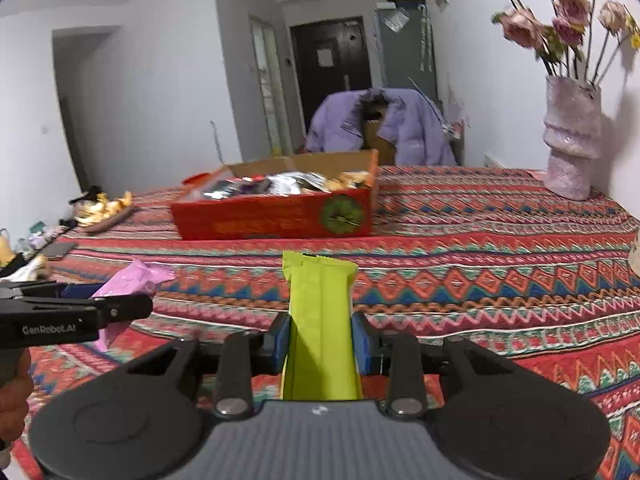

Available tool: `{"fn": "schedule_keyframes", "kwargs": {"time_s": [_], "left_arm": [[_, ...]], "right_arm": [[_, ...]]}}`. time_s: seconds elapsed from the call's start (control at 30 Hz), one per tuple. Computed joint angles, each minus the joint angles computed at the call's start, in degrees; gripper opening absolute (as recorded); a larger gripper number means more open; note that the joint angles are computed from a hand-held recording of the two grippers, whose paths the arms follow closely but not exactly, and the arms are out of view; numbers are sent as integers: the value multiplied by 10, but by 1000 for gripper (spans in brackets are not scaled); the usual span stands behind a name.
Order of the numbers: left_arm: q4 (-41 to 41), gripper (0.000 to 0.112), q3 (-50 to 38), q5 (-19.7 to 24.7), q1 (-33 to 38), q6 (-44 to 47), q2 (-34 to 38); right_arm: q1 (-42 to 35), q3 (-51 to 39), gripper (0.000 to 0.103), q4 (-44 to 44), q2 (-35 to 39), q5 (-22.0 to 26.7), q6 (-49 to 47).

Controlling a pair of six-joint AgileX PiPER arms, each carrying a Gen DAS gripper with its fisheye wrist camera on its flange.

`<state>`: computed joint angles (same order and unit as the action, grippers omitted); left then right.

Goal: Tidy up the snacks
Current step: 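Carry both packets over the box and lower them inside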

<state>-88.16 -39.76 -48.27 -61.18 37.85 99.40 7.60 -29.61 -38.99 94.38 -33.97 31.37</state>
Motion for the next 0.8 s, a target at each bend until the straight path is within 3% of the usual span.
{"fn": "schedule_keyframes", "kwargs": {"time_s": [0.2,0.37,0.43,0.57,0.7,0.8], "left_arm": [[-57,62,63,-75,-69,-14,-72],[-47,62,80,-86,-77,-29,-91],[-12,62,82,-52,-43,-29,-106],[74,62,38,83,108,33,-124],[122,62,-71,194,243,107,-75],[45,62,-198,253,312,234,5]], "right_arm": [[56,51,32,67,-50,-10,-43],[75,52,32,73,-70,4,-42],[66,25,32,31,-63,17,-13],[54,-79,32,-74,-30,69,51],[33,-246,32,-303,40,87,259],[38,-404,32,-475,125,98,419]]}}
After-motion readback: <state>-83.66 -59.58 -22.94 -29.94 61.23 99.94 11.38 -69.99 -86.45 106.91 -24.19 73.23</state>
